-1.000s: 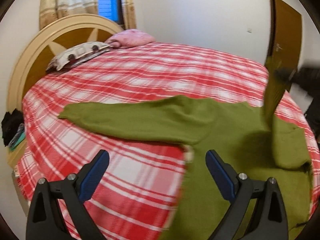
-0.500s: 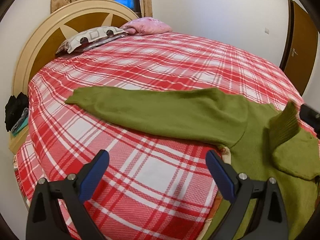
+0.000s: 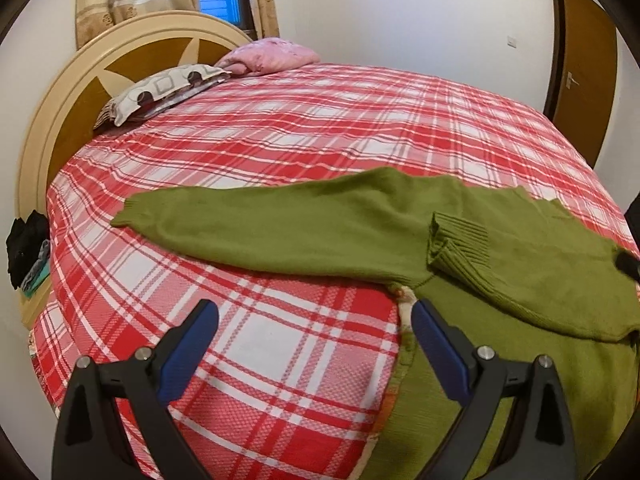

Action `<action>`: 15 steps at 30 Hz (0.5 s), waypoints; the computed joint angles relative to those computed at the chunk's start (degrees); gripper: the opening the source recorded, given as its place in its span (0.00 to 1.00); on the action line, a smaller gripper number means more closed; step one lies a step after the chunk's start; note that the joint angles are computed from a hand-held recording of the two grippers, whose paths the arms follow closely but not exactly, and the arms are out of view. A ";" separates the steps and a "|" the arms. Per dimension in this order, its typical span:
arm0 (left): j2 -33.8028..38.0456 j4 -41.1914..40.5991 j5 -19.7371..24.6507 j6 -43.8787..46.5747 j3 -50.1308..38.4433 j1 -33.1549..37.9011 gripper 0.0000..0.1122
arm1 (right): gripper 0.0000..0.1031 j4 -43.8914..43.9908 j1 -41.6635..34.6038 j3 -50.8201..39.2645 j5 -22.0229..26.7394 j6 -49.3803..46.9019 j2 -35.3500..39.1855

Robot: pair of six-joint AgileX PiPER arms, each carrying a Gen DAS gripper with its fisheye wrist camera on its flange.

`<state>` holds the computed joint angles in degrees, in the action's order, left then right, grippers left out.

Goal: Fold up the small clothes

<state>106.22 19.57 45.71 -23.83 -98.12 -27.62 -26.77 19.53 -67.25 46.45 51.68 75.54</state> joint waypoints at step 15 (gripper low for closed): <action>-0.88 3.45 2.74 -1.00 -0.93 -6.17 0.89 | 0.13 5.38 -18.54 13.29 7.68 -12.31 -10.55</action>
